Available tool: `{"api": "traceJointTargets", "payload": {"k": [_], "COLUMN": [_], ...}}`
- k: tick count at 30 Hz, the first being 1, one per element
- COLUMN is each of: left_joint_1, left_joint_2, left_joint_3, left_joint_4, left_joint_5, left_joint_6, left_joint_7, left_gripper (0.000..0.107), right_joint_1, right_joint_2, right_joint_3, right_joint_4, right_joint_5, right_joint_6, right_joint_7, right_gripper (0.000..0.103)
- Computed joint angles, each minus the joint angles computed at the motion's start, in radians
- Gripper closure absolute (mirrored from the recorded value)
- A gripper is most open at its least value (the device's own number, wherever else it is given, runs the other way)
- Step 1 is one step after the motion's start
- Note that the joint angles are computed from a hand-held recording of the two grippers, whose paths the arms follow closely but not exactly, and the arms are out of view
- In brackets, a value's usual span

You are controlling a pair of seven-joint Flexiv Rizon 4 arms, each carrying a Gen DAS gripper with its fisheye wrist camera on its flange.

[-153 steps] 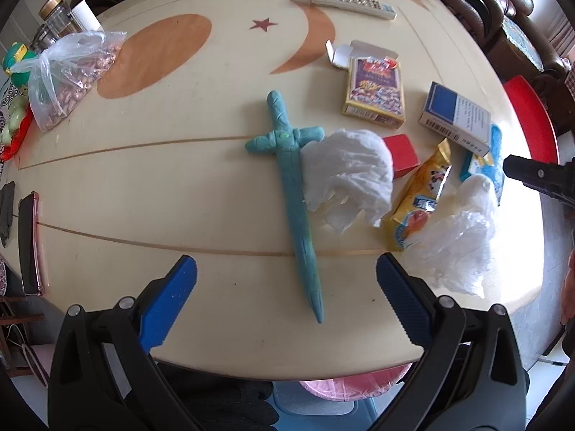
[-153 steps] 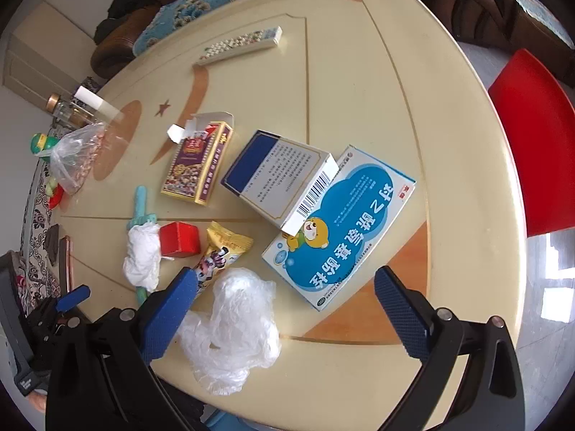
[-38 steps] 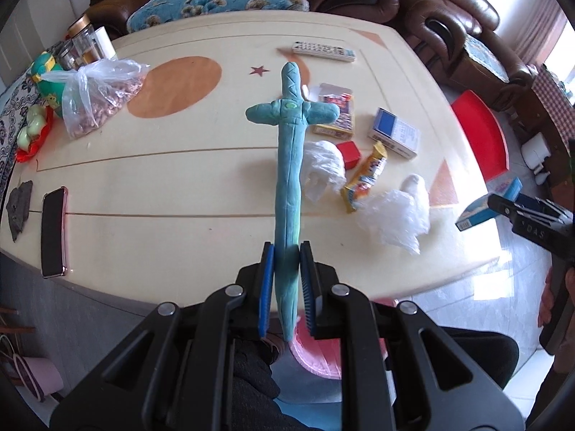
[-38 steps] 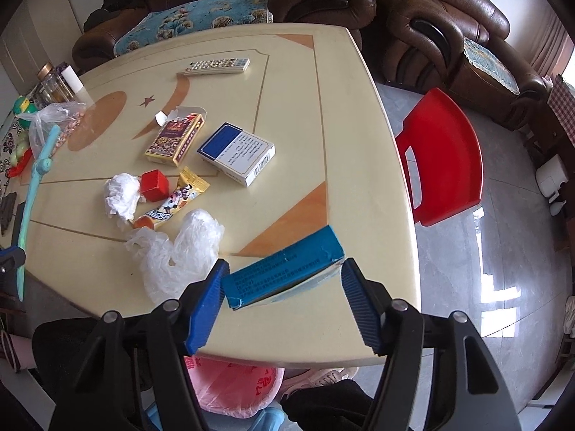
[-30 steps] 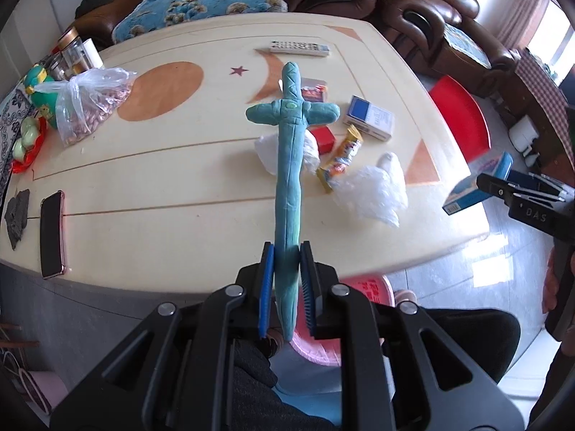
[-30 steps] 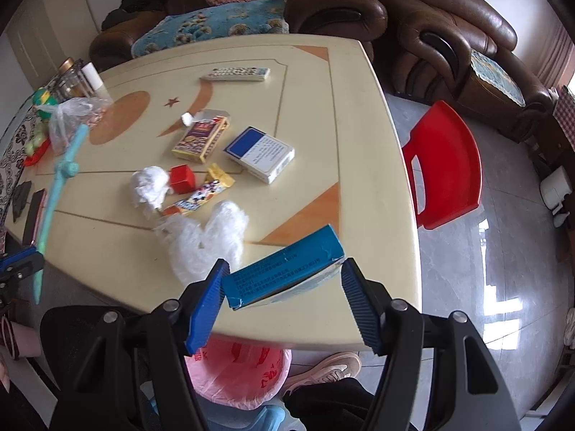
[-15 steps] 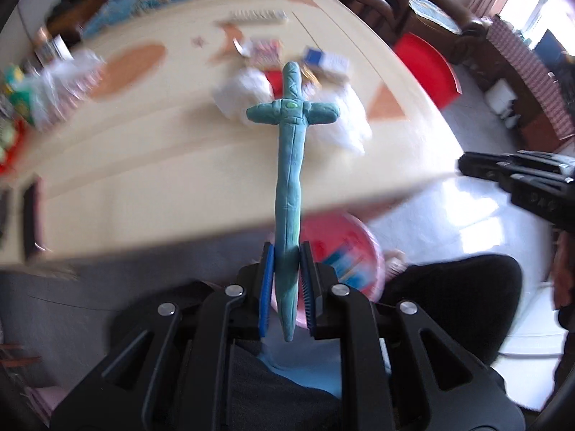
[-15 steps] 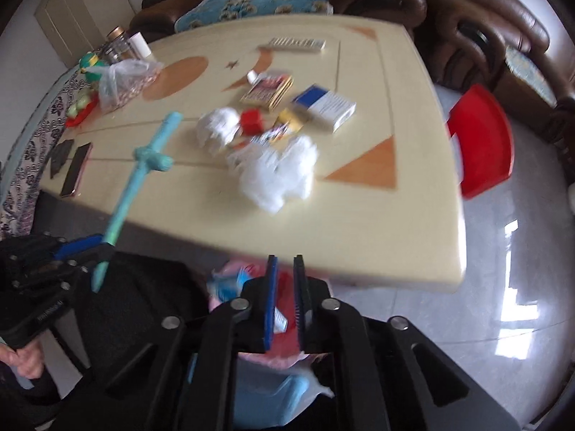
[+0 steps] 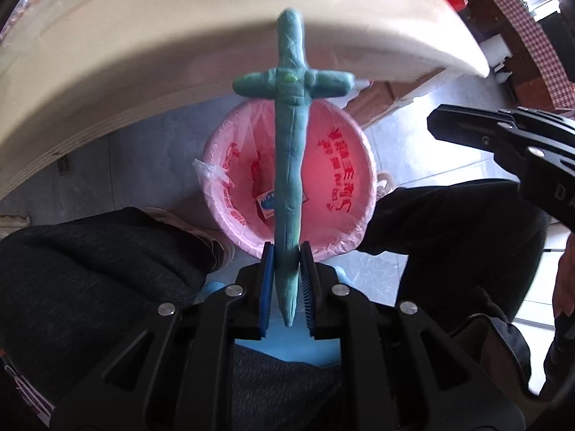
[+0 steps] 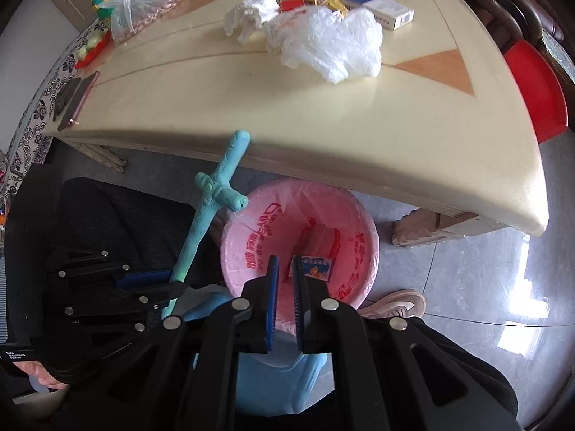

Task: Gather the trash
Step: 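Carry the sword and medicine box over the pink bin and open both grippers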

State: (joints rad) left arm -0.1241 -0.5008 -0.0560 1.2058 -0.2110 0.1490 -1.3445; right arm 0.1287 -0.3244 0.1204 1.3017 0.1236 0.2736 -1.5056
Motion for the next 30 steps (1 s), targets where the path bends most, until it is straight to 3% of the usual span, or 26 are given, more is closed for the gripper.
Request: {"api": "traceJointTargets", "payload": {"k": [13, 14, 16, 19, 22, 27, 30], "left_joint_1": [-0.031, -0.034, -0.033, -0.03, -0.035, -0.04, -0.047], "left_joint_2": [-0.174, -0.178, -0.191, -0.197, -0.191, -0.165, -0.139], "left_joint_3": [-0.009, -0.007, -0.003, 0.0, 0.004, 0.011, 0.017], "left_joint_4": [-0.131, -0.131, -0.143, -0.146, -0.143, -0.118, -0.102], "left_joint_5": [0.022, 0.024, 0.024, 0.024, 0.036, 0.053, 0.073], "left_joint_6": [-0.115, -0.115, -0.133, -0.131, -0.108, -0.06, -0.023], "left_joint_7": [-0.038, -0.042, -0.056, -0.069, -0.07, -0.075, -0.079], "left_gripper": [0.091, 0.089, 0.074, 0.067, 0.057, 0.054, 0.054], "right_joint_1": [-0.025, -0.028, -0.028, -0.026, -0.029, -0.025, -0.021], "right_joint_2": [-0.068, -0.072, -0.077, -0.084, -0.089, -0.08, -0.068], "right_joint_3": [0.002, 0.004, 0.006, 0.005, 0.005, 0.009, 0.011], "right_joint_4": [0.079, 0.078, 0.078, 0.075, 0.07, 0.072, 0.081], "right_joint_5": [0.031, 0.035, 0.034, 0.024, 0.024, 0.019, 0.017], "right_joint_6": [0.044, 0.041, 0.041, 0.041, 0.042, 0.038, 0.05], "right_joint_7": [0.002, -0.002, -0.007, -0.009, -0.013, -0.018, -0.019], "right_gripper": [0.093, 0.093, 0.091, 0.078, 0.076, 0.074, 0.067]}}
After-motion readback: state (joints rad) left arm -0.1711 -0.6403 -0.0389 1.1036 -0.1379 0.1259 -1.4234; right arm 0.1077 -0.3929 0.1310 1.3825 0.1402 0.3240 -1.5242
